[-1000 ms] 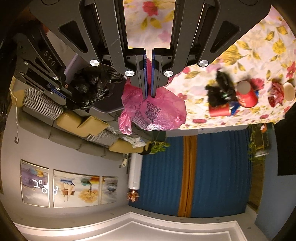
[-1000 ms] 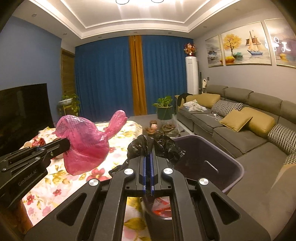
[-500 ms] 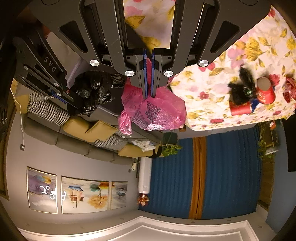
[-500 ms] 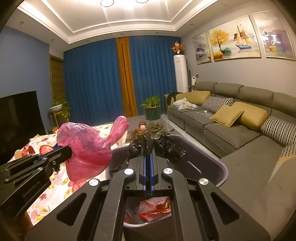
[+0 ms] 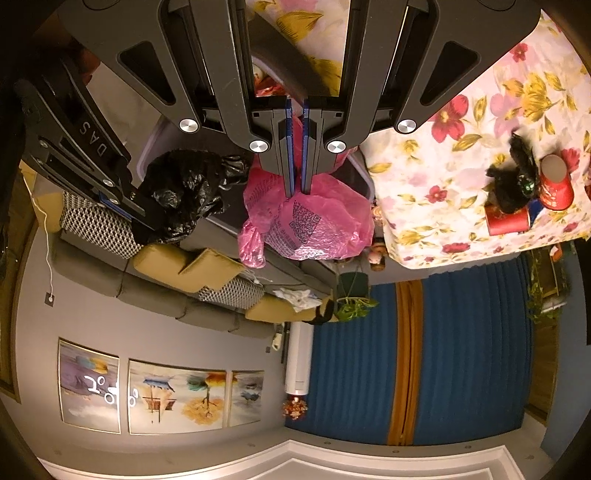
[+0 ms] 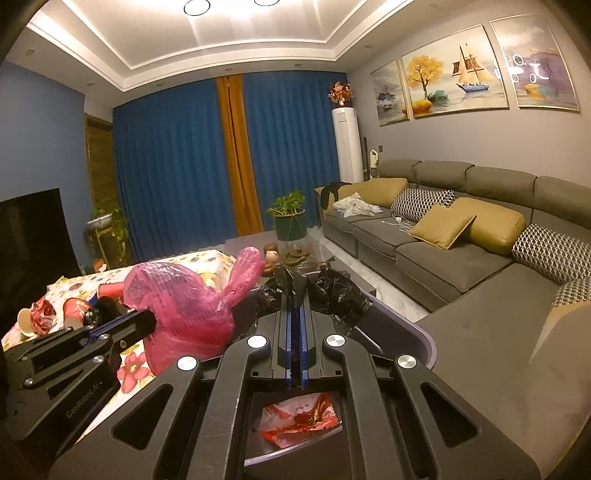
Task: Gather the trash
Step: 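Open the left gripper over the bin while the right releases the black bag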
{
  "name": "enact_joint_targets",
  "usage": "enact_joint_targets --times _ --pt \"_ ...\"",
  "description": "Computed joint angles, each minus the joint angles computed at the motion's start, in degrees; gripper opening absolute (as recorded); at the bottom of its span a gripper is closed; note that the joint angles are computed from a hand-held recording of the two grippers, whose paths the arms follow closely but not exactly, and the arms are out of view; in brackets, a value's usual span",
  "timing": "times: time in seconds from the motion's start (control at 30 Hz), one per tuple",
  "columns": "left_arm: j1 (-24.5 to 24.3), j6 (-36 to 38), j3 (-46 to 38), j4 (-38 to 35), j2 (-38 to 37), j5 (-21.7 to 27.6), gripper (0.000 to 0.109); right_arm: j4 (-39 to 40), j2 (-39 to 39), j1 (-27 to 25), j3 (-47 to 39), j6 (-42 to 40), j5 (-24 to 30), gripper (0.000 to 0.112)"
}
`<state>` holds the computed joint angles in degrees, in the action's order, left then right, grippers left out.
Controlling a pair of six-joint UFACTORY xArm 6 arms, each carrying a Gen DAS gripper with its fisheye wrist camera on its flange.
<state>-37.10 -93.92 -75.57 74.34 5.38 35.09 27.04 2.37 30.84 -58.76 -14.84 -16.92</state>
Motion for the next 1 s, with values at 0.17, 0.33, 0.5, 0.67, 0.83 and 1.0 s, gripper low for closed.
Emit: enact_joint_targets --times 0.17,0.33,0.5,0.67,0.83,1.0 --pt "0.7 0.1 -0.3 -0.1 0.9 -1.4 0.003 2.2 0.8 0.3 -1.0 -2.0 -0.1 0.004" --pt "1.4 0.6 -0.7 -0.9 1.7 -3.0 0.003 -0.1 1.1 -0.5 -1.3 0.1 0.6 0.004" --pt "2.1 1.4 -0.9 -2.0 2.3 -4.5 0.003 -1.2 1.3 -0.8 -1.6 1.2 1.2 0.004" --pt "2.6 0.8 -0.8 -1.3 2.4 -5.7 0.003 -1.6 1.3 -1.0 -1.6 1.5 1.7 0.004" --pt "2.8 1.5 -0.8 -2.0 2.8 -6.3 0.004 -3.6 1.4 -1.7 -1.6 3.8 2.4 0.008" --pt "2.8 2.3 -0.8 -2.7 2.9 -6.0 0.018 -1.4 1.4 -1.3 -1.7 2.0 1.9 0.037"
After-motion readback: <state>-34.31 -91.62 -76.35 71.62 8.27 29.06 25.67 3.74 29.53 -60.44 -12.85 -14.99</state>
